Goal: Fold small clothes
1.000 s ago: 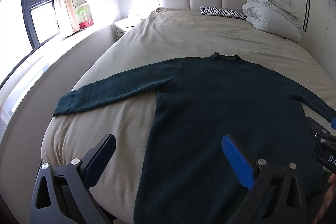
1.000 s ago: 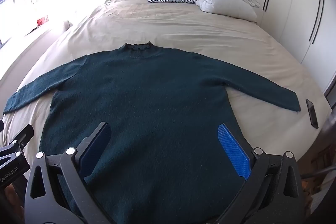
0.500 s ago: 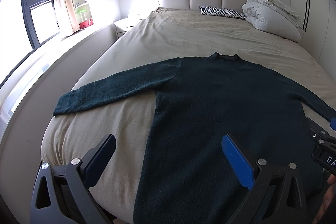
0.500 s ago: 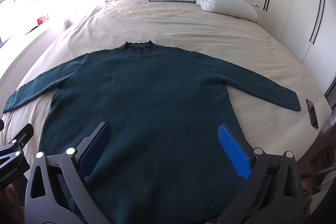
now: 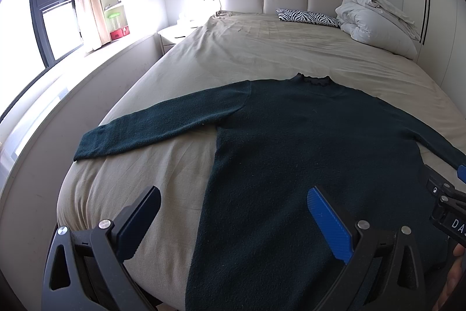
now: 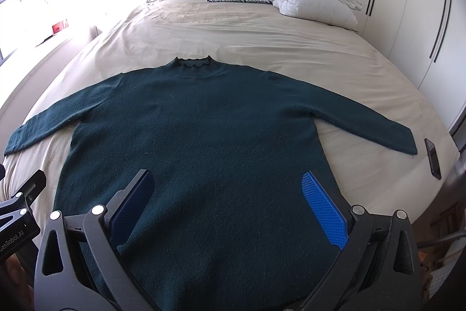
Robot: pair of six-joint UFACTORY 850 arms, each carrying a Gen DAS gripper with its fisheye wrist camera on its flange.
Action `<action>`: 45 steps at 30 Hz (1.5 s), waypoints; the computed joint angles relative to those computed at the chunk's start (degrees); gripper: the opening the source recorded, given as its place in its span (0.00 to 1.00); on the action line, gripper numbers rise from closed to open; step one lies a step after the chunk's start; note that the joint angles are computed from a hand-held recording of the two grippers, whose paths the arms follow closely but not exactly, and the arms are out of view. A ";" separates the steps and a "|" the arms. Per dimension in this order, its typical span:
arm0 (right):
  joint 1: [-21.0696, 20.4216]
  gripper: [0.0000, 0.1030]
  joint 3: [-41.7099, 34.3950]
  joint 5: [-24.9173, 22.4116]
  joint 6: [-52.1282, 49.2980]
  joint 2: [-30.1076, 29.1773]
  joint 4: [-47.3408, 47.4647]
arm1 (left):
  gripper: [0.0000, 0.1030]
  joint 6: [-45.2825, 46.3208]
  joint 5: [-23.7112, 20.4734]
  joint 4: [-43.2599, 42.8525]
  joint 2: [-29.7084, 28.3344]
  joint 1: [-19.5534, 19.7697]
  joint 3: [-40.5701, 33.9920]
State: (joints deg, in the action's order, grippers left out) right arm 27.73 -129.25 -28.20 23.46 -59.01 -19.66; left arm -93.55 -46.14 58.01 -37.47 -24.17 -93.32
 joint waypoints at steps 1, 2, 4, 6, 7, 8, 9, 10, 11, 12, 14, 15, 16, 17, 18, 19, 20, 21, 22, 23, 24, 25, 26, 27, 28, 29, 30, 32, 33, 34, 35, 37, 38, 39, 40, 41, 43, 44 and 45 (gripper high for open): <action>0.00 1.00 -0.01 0.02 0.01 -0.03 -0.04 | 1.00 0.02 -0.03 -0.02 -0.01 0.00 -0.03; 0.01 1.00 -0.09 -0.09 0.06 -0.05 -0.13 | 1.00 -0.03 0.03 0.02 0.02 0.00 0.04; 0.00 1.00 -0.08 -0.10 -0.06 -0.04 0.05 | 1.00 0.00 0.01 0.00 0.00 0.01 -0.01; 0.45 1.00 0.44 0.42 1.14 -0.26 -0.88 | 1.00 0.00 0.03 -0.01 0.01 0.01 0.01; 0.47 1.00 0.54 0.48 1.25 -0.25 -0.97 | 1.00 -0.07 0.03 0.00 0.06 0.00 0.10; 0.45 1.00 0.48 0.41 1.07 -0.23 -0.81 | 1.00 -0.03 0.07 -0.03 0.04 0.01 0.05; 0.55 1.00 0.76 0.62 1.38 -0.22 -1.08 | 1.00 -0.07 0.09 -0.01 0.06 0.00 0.10; 0.56 1.00 0.82 0.65 1.44 -0.21 -1.14 | 1.00 0.06 0.01 -0.08 0.00 0.01 -0.02; 0.56 1.00 0.76 0.62 1.50 -0.23 -1.20 | 1.00 -0.03 0.02 -0.04 0.07 -0.01 0.10; 0.56 1.00 0.69 0.54 1.43 -0.26 -1.12 | 1.00 -0.05 0.10 0.00 0.03 0.02 0.04; 0.61 1.00 0.82 0.66 1.45 -0.28 -1.09 | 1.00 0.01 0.02 -0.09 0.02 0.02 0.01; 0.65 1.00 1.05 0.77 1.71 -0.24 -1.31 | 1.00 -0.01 0.11 -0.06 0.04 0.03 0.04; 0.67 1.00 1.18 0.82 1.84 -0.21 -1.42 | 1.00 -0.10 0.14 -0.02 0.10 0.02 0.16; 0.72 1.00 1.28 0.78 1.78 -0.11 -1.36 | 1.00 -0.07 0.08 -0.03 0.05 0.02 0.07; 0.73 1.00 1.45 0.88 1.82 -0.05 -1.37 | 1.00 -0.02 0.12 -0.03 0.04 0.03 0.05; 0.75 1.00 1.68 0.98 1.93 0.04 -1.44 | 1.00 -0.01 0.15 -0.02 0.06 0.04 0.07; 0.73 1.00 2.11 1.13 2.04 0.33 -1.54 | 1.00 -0.01 0.15 -0.02 0.06 0.04 0.07; 0.73 1.00 2.13 1.13 1.99 0.33 -1.51 | 1.00 -0.02 0.14 -0.04 0.05 0.05 0.06; 0.74 1.00 1.99 1.04 1.94 0.28 -1.48 | 1.00 0.03 0.16 -0.11 0.06 0.06 0.06; 0.74 1.00 2.05 1.08 1.97 0.30 -1.49 | 1.00 0.01 0.17 -0.10 0.08 0.05 0.10; 0.75 1.00 1.99 1.04 1.95 0.27 -1.48 | 1.00 0.01 0.16 -0.08 0.07 0.06 0.07; 0.76 1.00 1.77 0.87 1.86 0.17 -1.43 | 1.00 -0.03 0.18 -0.06 0.12 0.05 0.19; 0.76 1.00 1.77 0.90 1.86 0.13 -1.43 | 1.00 0.01 0.19 -0.14 0.09 0.07 0.11; 0.77 1.00 1.89 0.94 1.94 0.17 -1.49 | 1.00 -0.12 0.20 -0.12 0.06 0.02 0.16; 0.76 1.00 1.55 0.73 1.73 -0.04 -1.28 | 1.00 -0.23 0.20 -0.07 0.12 -0.04 0.27; 0.71 1.00 1.42 0.59 1.23 -0.04 -0.84 | 1.00 -0.32 0.20 -0.02 0.14 -0.08 0.34; 0.71 1.00 1.42 0.59 1.16 -0.05 -0.80 | 1.00 -0.35 0.22 -0.01 0.17 -0.10 0.40; 0.72 1.00 0.96 0.34 0.99 -0.33 -0.71 | 1.00 -0.33 0.24 -0.09 0.17 -0.11 0.40; 0.73 1.00 0.95 0.34 1.01 -0.34 -0.68 | 1.00 -0.35 0.23 -0.12 0.17 -0.14 0.43; 0.72 1.00 1.08 0.40 1.05 -0.28 -0.69 | 1.00 -0.31 0.26 -0.14 0.17 -0.11 0.40; 0.73 1.00 1.40 0.48 1.06 -0.13 -0.67 | 1.00 -0.33 0.29 -0.17 0.19 -0.11 0.43; 0.75 1.00 1.40 0.35 0.93 -0.11 -0.51 | 1.00 -0.54 0.27 -0.25 0.13 -0.25 0.49; 0.74 1.00 1.48 0.36 0.87 -0.06 -0.45 | 1.00 -0.58 0.17 -0.32 -0.09 -0.32 0.32; 0.73 1.00 1.57 0.36 0.86 -0.01 -0.45 | 1.00 -0.58 0.20 -0.40 -0.17 -0.38 0.26; 0.75 1.00 1.46 0.27 0.85 -0.07 -0.43 | 1.00 -0.52 0.16 -0.50 -0.30 -0.40 0.08; 0.74 1.00 1.44 0.20 0.69 -0.08 -0.22 | 1.00 -0.53 0.00 -0.51 -0.36 -0.44 0.00; 0.68 1.00 1.16 -0.05 0.30 -0.25 0.22 | 1.00 -0.20 0.15 -0.93 -0.61 -0.28 -0.32; 0.63 1.00 0.88 -0.24 -0.05 -0.43 0.60 | 1.00 -0.12 0.29 -1.10 -0.62 -0.20 -0.33; 0.56 1.00 0.39 -0.53 -0.47 -0.75 0.99 | 1.00 -0.03 0.11 -1.28 -0.72 -0.15 -0.45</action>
State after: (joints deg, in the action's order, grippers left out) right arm 28.29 -128.86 -28.73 22.98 -59.76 -18.67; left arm -93.58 -46.03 56.74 -38.19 -24.32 -93.77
